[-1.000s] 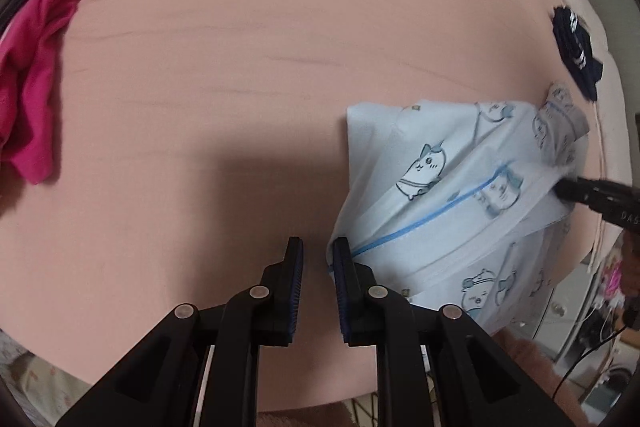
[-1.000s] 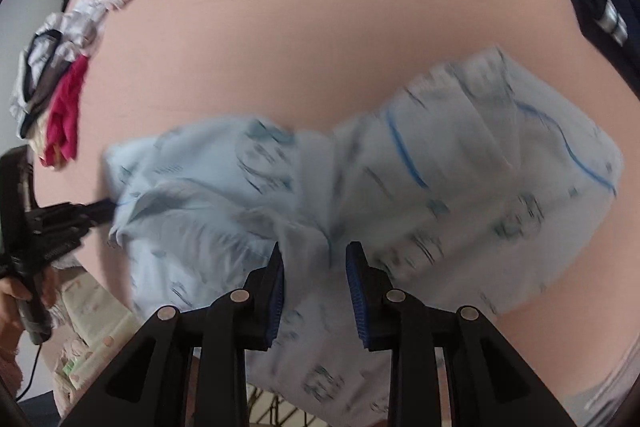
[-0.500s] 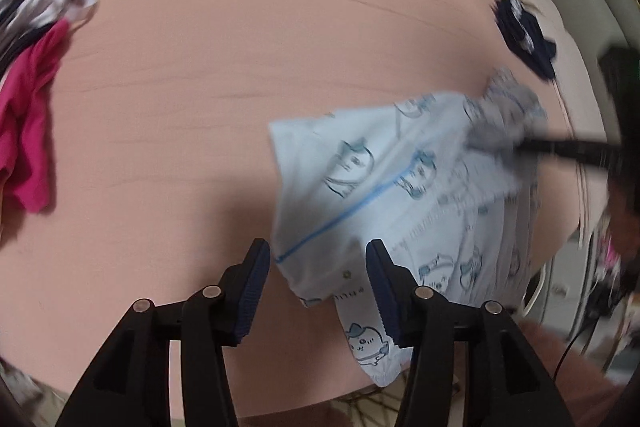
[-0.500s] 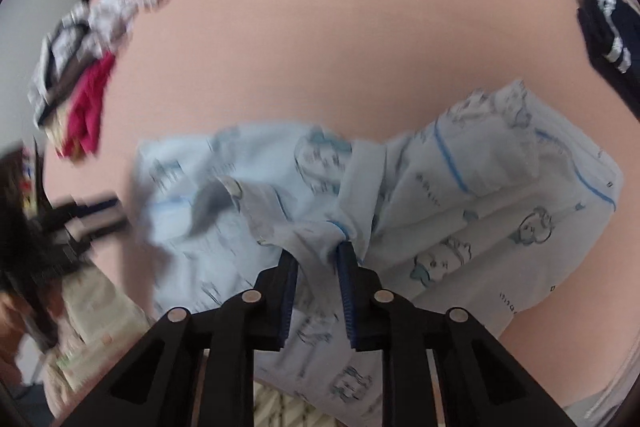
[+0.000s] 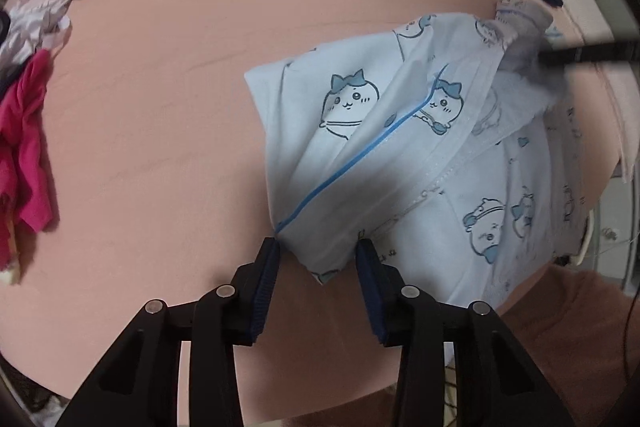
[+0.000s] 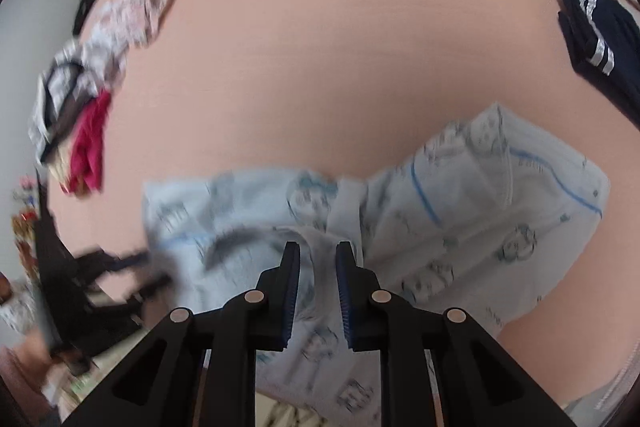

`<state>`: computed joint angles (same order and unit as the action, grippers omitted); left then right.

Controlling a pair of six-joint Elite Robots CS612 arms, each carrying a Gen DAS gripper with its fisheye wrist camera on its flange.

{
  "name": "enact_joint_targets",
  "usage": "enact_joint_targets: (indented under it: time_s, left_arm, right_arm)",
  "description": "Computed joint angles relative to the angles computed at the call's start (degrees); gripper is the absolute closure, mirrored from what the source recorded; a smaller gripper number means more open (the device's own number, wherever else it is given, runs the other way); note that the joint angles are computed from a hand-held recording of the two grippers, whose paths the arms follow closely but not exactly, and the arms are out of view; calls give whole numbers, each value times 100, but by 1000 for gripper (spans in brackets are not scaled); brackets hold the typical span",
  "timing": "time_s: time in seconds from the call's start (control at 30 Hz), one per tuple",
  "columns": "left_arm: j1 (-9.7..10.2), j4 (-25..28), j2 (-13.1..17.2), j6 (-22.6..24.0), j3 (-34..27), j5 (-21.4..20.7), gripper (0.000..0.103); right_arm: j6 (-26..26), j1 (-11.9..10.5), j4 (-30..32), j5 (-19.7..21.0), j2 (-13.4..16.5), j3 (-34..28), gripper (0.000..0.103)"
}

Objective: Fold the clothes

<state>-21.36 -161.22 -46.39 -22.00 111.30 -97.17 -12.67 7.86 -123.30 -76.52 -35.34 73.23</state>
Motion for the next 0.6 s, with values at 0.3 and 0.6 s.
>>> enact_joint_targets:
  time_s: [0.3,0.6]
  left_arm:
    - [203,-631,-41,-528,193,-115,96]
    - [861,-2107,30,-2184,220,-632,97]
  right_arm:
    - [354,108,-115,-550,67,83,94]
    - [387,209,-832,-480,348,-607,99]
